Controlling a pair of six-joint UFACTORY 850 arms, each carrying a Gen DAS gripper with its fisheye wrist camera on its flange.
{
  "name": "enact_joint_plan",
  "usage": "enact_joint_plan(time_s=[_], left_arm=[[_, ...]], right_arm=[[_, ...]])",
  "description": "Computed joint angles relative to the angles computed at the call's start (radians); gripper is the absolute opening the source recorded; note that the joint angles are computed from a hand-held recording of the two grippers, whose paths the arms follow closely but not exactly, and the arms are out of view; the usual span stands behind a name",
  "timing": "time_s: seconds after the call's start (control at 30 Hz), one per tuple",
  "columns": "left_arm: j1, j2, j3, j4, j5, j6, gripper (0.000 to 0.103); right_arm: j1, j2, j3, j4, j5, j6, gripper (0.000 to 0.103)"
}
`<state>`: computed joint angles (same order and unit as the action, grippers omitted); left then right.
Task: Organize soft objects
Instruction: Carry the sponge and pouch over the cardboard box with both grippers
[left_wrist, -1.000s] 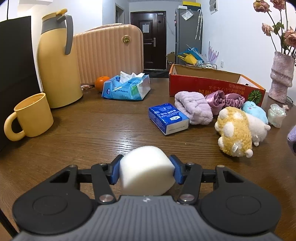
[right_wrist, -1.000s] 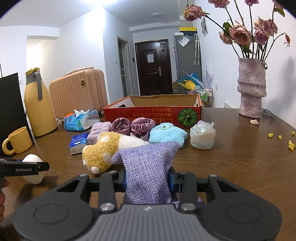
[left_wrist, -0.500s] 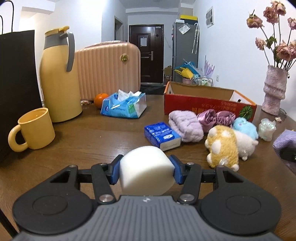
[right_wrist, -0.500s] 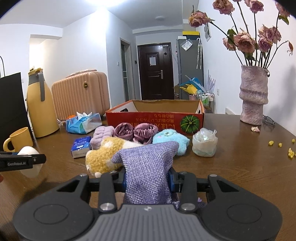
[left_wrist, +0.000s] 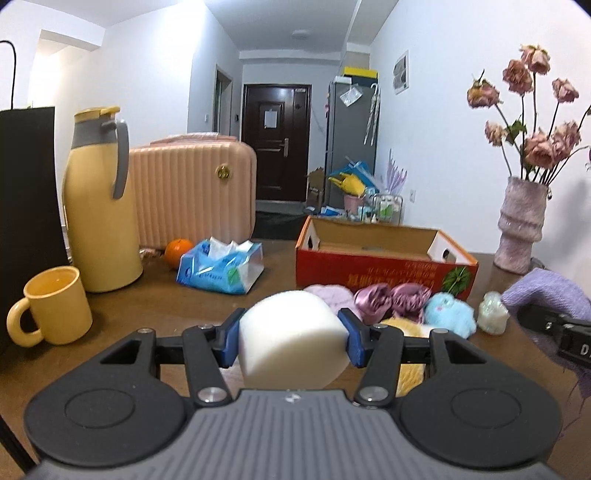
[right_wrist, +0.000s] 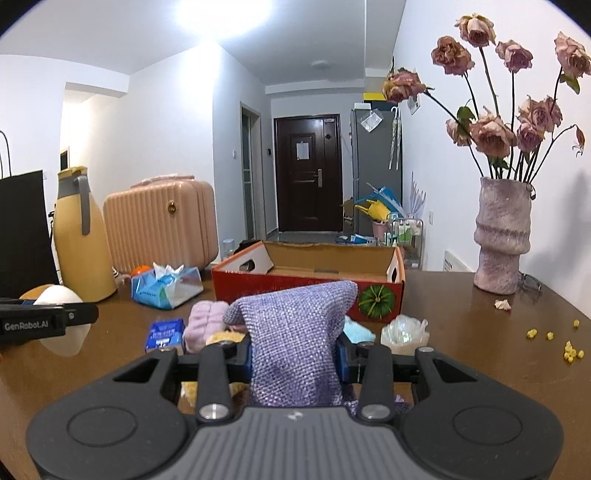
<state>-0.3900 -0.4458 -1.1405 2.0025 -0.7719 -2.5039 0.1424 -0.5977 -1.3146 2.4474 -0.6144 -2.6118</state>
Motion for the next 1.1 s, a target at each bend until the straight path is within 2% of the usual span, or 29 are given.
enact_joint_plan(time_s=[0.57, 1.1], left_arm=[[0.011, -0.035, -0.087, 0.065, -0.019, -0.038, 0.055], [0.047, -0.160, -0.278, 0.049, 0.042, 0.007, 0.055]], right_arm=[[0.018, -0.044, -0.099, 0.079, -0.017, 0.002, 0.038], [0.026, -0.174, -0.296, 0.122, 0.012, 0.060, 0.037]])
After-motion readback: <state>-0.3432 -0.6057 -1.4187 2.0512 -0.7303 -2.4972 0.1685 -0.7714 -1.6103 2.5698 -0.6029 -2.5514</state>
